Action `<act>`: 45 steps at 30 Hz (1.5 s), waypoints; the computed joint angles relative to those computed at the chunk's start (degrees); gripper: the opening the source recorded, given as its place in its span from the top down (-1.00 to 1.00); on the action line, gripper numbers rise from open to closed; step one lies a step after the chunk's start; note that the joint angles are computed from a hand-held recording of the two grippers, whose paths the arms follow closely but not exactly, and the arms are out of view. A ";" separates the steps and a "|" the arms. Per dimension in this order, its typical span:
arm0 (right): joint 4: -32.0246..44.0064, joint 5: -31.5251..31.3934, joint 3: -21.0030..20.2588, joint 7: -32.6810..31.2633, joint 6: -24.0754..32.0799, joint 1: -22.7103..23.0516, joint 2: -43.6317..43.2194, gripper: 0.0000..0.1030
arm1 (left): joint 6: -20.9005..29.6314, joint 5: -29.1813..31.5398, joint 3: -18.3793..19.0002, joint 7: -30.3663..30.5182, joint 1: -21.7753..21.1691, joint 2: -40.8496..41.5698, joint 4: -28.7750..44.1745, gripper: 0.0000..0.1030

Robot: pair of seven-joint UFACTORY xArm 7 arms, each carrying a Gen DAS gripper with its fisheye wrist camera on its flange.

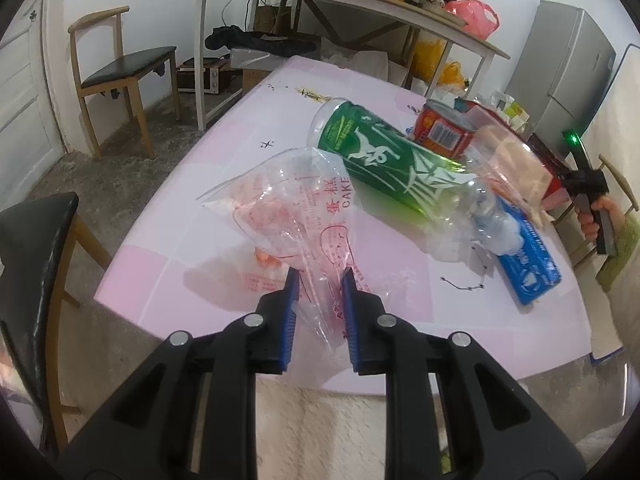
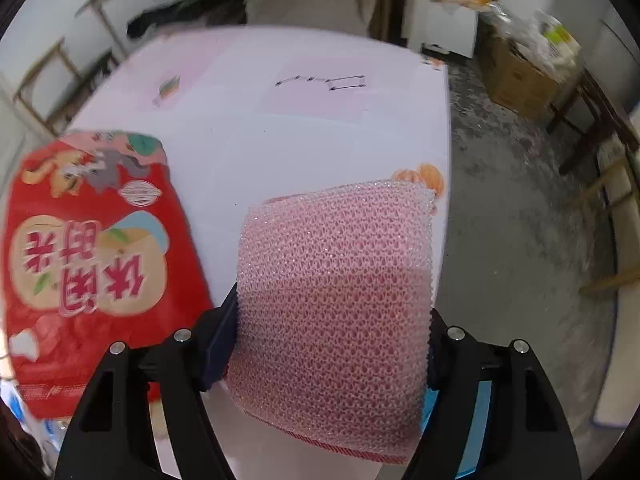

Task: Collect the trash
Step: 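Grasp the clear bag with the left gripper while the right gripper grasps the pink sponge, then drop the pink sponge and clear bag into the blue wastebasket with both grippers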

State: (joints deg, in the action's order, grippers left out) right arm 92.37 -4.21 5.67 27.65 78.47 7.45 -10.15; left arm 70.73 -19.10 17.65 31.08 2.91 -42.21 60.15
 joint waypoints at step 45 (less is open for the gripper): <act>-68.25 -2.69 -28.80 15.39 -2.84 -35.89 -69.10 -0.62 | 1.82 10.13 -39.28 -25.79 -48.75 52.75 37.61 -0.19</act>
State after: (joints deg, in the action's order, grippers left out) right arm 24.12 -6.91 -23.14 43.04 75.63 -28.45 -79.24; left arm 72.54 -8.97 -21.63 5.30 -45.84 10.54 97.76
